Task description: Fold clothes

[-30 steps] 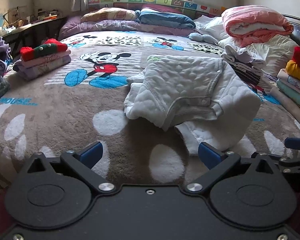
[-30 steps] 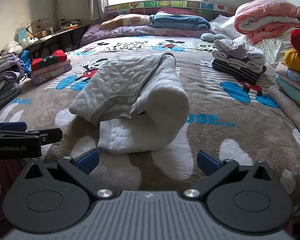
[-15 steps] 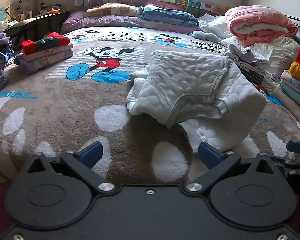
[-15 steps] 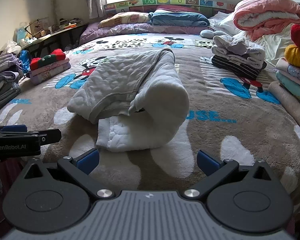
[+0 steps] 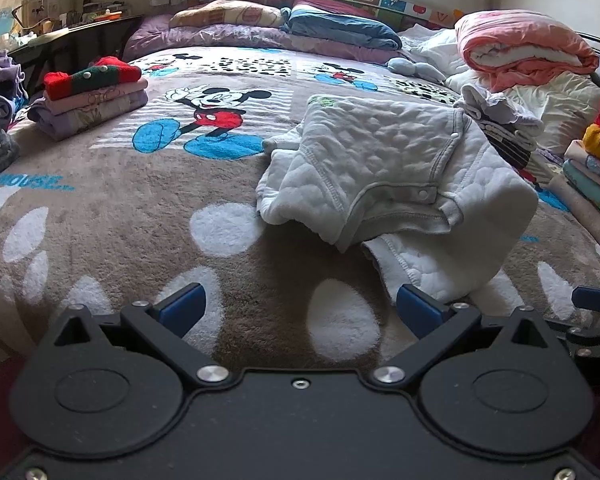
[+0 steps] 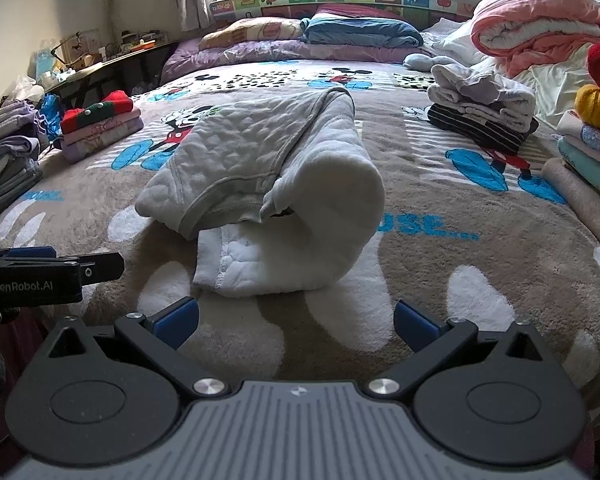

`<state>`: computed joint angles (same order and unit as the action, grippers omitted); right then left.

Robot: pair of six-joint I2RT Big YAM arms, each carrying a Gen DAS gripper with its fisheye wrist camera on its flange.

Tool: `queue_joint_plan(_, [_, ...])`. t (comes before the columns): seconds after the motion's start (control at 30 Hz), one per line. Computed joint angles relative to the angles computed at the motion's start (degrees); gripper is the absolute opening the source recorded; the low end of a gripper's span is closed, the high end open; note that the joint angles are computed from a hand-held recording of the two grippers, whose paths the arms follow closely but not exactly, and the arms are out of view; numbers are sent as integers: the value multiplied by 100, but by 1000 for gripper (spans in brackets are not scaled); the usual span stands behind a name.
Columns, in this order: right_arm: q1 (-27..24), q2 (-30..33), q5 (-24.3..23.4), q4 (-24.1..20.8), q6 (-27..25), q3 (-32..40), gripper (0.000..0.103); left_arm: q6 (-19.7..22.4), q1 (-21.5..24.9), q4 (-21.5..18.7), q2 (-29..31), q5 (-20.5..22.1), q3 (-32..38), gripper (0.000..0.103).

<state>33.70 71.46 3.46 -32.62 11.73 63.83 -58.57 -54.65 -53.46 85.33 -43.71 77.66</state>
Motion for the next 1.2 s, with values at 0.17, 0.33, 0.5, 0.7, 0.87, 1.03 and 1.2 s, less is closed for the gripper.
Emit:
queue_joint_plan(0.17, [2,21,-2,-9,-2,9,103,26,11,41,-1,25,-20,103])
queue_joint_plan(0.33, [5,28,20,-5,-17,5,103,24,19,59,-13,47,-41,103])
queue_joint_plan(0.5, [1,40,29,6,-24,0,103,38,30,95,-28,78,-76,103])
queue_joint_plan(0.7, [-15,48,-26,83,-21,-30,103,387,65,324,-90,55,-173,103])
queue_joint_plan(0.87, [-53,-58,-149,579,-185,-185,103,1318,191,864,-280,-110,-404,103])
queue_joint_plan(1.03, [-134,-15,-192,878,-665,-107,103,2317,417,1734,-516,-121,-815,103])
queue_joint_plan(1.2, [-304,113,-438,1149,-1016,16,103,3319,570,1692,-351,-454,-761,103])
